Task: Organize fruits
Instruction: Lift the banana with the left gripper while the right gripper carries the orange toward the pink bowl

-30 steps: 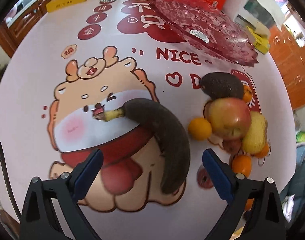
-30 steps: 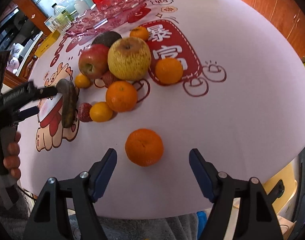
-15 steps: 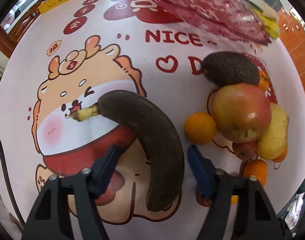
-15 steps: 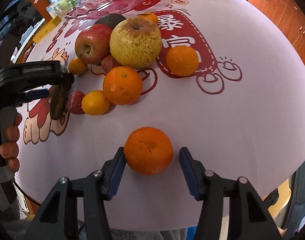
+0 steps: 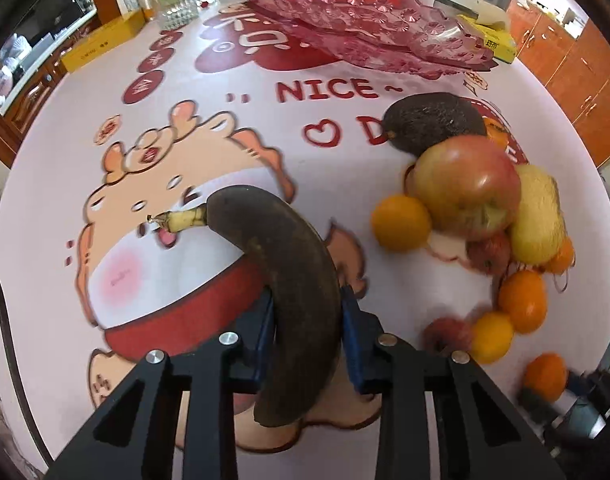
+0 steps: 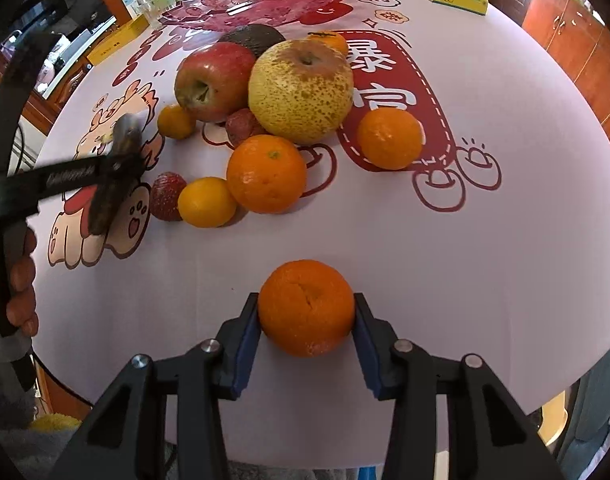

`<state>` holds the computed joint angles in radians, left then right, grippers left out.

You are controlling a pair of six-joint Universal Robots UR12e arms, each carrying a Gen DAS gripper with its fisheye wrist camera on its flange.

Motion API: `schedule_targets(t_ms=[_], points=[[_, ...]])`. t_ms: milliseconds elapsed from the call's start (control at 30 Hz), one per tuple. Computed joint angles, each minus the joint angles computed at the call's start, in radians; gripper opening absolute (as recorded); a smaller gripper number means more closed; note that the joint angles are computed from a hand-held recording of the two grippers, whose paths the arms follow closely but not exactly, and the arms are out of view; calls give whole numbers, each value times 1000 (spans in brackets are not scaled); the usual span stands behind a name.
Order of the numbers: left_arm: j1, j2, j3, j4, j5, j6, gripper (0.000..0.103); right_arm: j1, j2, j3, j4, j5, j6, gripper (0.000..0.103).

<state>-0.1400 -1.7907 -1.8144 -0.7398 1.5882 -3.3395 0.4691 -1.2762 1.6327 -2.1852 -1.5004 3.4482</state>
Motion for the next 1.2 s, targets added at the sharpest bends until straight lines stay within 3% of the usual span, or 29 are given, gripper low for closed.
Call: schedule_targets(t_ms=[333,567,733,833,1000,1200], points=[[29,83,-84,87,14,94,28,5,-30,-26,-17,-98,-20,43],[33,112,-63,121,-8,109,28,21,-21,-89,-61,-197,-98,43],[35,118,-7,124,-53,136,28,19,-2,-143,-97,-223,-133,43],[31,108,41,148,-84,170,28,15,24,-190,-108,-223,-156,43],[19,58,142,188,-69,226,28,-1,90,-289,-125,-210,-179,43],[16,-36,263,190,-45,241,28,-34,187,-415,-97,-162,-140,43]])
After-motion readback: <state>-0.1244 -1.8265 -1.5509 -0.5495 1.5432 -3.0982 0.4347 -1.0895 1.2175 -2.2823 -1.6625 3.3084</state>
